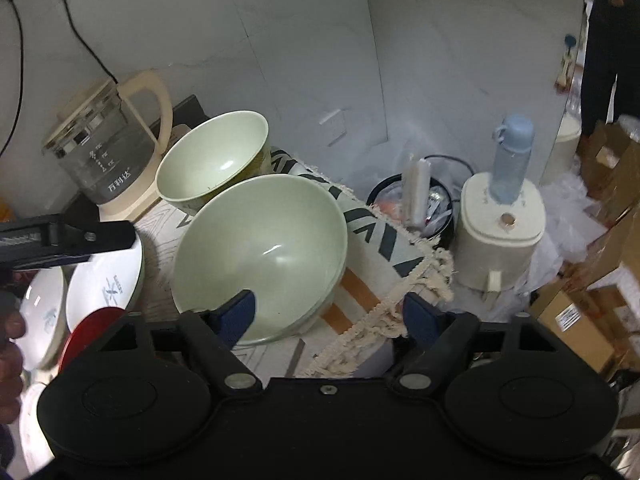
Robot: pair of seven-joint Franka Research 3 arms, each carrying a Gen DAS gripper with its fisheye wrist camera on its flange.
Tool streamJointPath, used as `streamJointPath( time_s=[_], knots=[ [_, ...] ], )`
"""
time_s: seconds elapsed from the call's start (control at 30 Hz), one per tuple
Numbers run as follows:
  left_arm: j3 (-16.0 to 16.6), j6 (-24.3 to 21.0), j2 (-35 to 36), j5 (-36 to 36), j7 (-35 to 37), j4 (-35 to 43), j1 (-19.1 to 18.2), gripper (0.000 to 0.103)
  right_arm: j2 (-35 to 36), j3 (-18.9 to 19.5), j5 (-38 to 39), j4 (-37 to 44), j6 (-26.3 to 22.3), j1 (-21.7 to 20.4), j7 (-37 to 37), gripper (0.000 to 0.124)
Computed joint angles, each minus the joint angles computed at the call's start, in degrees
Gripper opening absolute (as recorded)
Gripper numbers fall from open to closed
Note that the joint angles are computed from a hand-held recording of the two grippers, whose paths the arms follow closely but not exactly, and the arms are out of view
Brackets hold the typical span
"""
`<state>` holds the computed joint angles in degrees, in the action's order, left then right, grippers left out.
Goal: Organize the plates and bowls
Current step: 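Move the right tool toward the large pale green bowl, then grasp the rim of the large pale green bowl with the right tool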
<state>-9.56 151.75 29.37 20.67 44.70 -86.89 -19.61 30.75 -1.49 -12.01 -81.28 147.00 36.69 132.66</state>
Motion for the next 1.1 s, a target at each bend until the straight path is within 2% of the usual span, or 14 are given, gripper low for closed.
streamJointPath(
  time_s=[0.07,0.17,0.4,0.47,0.53,0.6,0.67,0.77,0.9,1.1],
  knots=[
    [-1.07,-1.85,2.42,-1.51,1.97,3.08,0.52,0.082,1.07,0.77,1.77,1.38,-1.18,-0.81,-0.53,0.064],
    [-2.4,-4.99,6.01,-4.81,4.87,7.77,1.27,0.064,3.05,1.63,4.09,3.78,-2.73,-1.75,-1.89,0.058],
    [-2.51,-13.07,13.69,-9.54,7.75,18.9,0.89,0.043,9.14,1.97,7.65,12.26,-7.71,-2.54,-4.41,0.039],
    [-2.96,-14.35,14.98,-11.26,8.45,20.69,1.3,0.034,10.77,2.04,8.63,14.58,-9.08,-2.74,-5.0,0.037],
    [-2.73,-15.22,16.03,-11.76,9.24,22.19,1.15,0.029,12.48,2.05,9.55,16.97,-10.23,-2.91,-5.34,0.037],
    [-2.59,-15.82,16.86,-12.46,9.37,23.19,1.18,0.024,14.45,1.76,9.81,19.98,-12.12,-2.79,-5.61,0.033],
    [-2.8,-17.83,18.42,-13.39,9.97,25.66,1.25,0.013,16.2,1.7,10.3,22.66,-14.06,-2.84,-5.8,0.026],
    [-3.28,-19.85,20.47,-14.8,11.32,28.82,1.28,0.006,17.7,2.08,11.63,24.66,-14.98,-3.28,-6.09,0.014],
    [-2.17,-21.5,21.78,-14.71,10.55,31.62,0.08,0.006,19.67,1.43,11.05,28.49,-17.18,-2.6,-7.11,0.013],
    [-1.25,-17.03,16.47,-13.18,8.13,25.05,-0.37,0.006,16.13,1.33,10.82,23.63,-13.11,-2.49,-7.61,0.013]
  ],
)
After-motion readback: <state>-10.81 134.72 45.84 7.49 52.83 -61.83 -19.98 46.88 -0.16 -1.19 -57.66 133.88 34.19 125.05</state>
